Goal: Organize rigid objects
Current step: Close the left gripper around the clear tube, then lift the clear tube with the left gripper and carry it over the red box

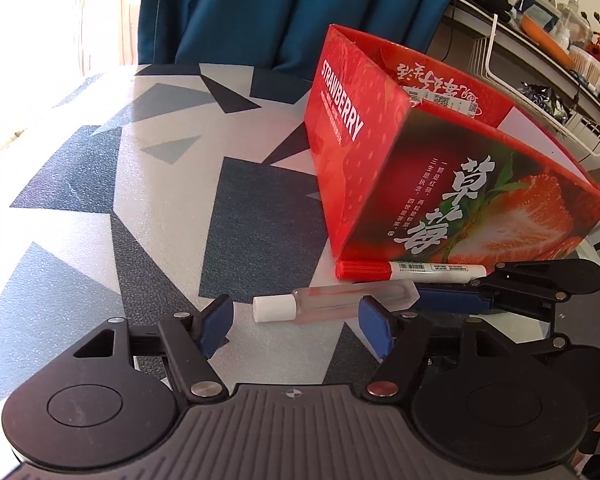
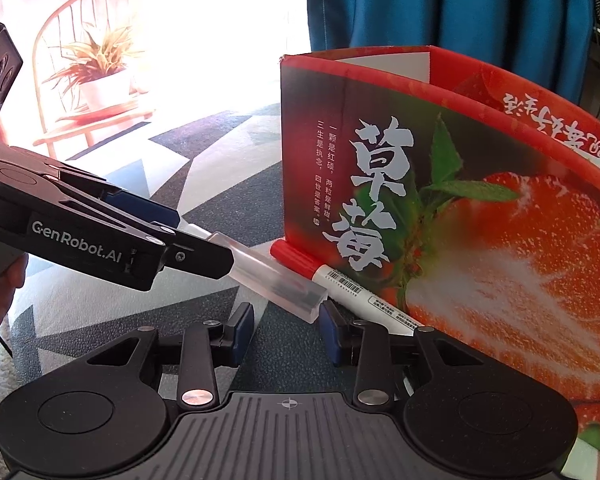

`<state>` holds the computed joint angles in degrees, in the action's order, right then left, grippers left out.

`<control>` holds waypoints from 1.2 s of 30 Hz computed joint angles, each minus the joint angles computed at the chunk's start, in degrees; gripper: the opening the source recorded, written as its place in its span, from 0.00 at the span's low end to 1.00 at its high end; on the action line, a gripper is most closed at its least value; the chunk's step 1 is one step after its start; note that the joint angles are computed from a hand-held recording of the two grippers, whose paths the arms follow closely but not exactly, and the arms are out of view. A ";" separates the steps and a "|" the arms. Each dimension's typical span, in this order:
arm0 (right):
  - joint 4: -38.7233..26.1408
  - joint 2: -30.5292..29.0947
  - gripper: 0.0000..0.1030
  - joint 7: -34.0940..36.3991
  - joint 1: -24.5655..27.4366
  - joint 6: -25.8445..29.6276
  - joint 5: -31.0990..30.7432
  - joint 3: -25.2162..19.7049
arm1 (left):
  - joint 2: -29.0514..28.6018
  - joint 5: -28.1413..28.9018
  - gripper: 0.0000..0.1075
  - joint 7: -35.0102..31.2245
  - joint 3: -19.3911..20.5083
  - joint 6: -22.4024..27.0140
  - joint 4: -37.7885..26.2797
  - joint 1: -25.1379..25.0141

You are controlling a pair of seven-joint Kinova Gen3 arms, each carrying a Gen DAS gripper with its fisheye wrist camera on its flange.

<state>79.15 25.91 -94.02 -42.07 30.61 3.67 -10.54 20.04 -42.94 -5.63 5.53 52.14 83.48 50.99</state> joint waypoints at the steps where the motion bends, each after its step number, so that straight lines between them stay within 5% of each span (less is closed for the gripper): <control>1: 0.05 -0.03 0.32 0.11 0.01 -0.02 0.04 0.00 | -0.17 -0.21 0.67 0.36 -0.09 -0.93 0.52 -0.10; 11: -0.15 0.16 0.31 0.47 -0.01 0.04 0.00 0.01 | 0.41 -0.42 0.66 1.06 -0.49 -2.85 0.81 -0.21; 36: 3.12 -4.13 0.24 -3.62 -1.90 -1.77 4.40 1.53 | 2.01 -1.96 0.60 3.04 -0.60 7.07 -6.51 4.09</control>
